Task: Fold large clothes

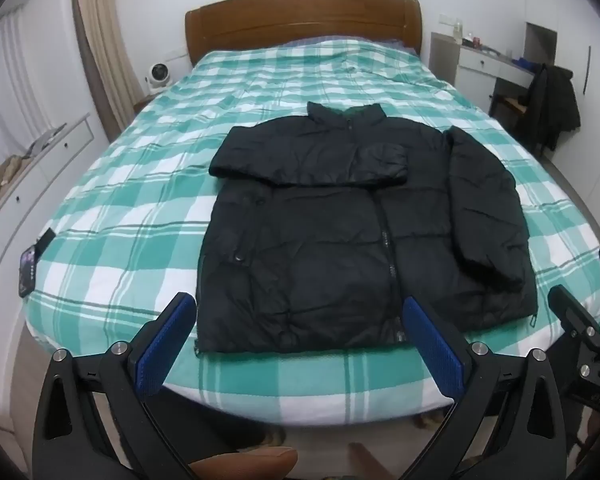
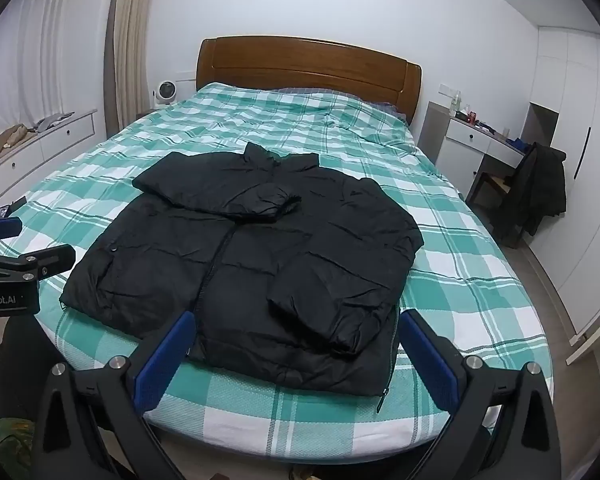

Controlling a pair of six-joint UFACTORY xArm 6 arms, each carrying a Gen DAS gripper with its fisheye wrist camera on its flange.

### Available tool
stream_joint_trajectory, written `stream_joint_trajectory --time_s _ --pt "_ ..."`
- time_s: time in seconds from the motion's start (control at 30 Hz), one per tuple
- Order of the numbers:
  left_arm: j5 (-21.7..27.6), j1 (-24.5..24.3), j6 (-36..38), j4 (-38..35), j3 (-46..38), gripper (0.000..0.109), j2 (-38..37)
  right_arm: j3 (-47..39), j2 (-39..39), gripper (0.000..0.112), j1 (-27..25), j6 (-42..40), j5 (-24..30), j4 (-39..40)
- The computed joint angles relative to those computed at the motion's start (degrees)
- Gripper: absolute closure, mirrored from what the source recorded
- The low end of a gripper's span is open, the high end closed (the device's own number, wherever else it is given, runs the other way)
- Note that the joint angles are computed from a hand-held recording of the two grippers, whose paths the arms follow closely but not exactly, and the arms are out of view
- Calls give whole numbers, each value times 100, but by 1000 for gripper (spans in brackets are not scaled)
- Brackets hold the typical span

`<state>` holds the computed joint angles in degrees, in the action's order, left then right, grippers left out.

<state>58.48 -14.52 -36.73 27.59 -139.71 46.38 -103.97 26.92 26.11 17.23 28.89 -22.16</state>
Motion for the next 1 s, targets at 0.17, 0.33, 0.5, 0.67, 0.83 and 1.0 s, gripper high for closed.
stream_joint_trajectory --time_s 0.17,0.33,0.5,0.67,0.83,1.0 --pt "-204 9 -44 -3 440 6 -251 -299 148 9 35 194 413 -153" --pt "-134 6 34 -102 241 6 -137 -336 132 9 13 235 675 -231" --pt "-4 -6 138 -178 42 6 -29 -569 219 9 35 77 1159 -149" --pt "120 -39 235 -172 -193 6 103 -514 195 9 37 104 1177 -182" --pt "39 -37 325 -220 -103 6 63 -531 211 9 41 159 1204 -161" --pt "-134 1 314 -331 122 6 -62 -490 213 9 42 206 1106 -186"
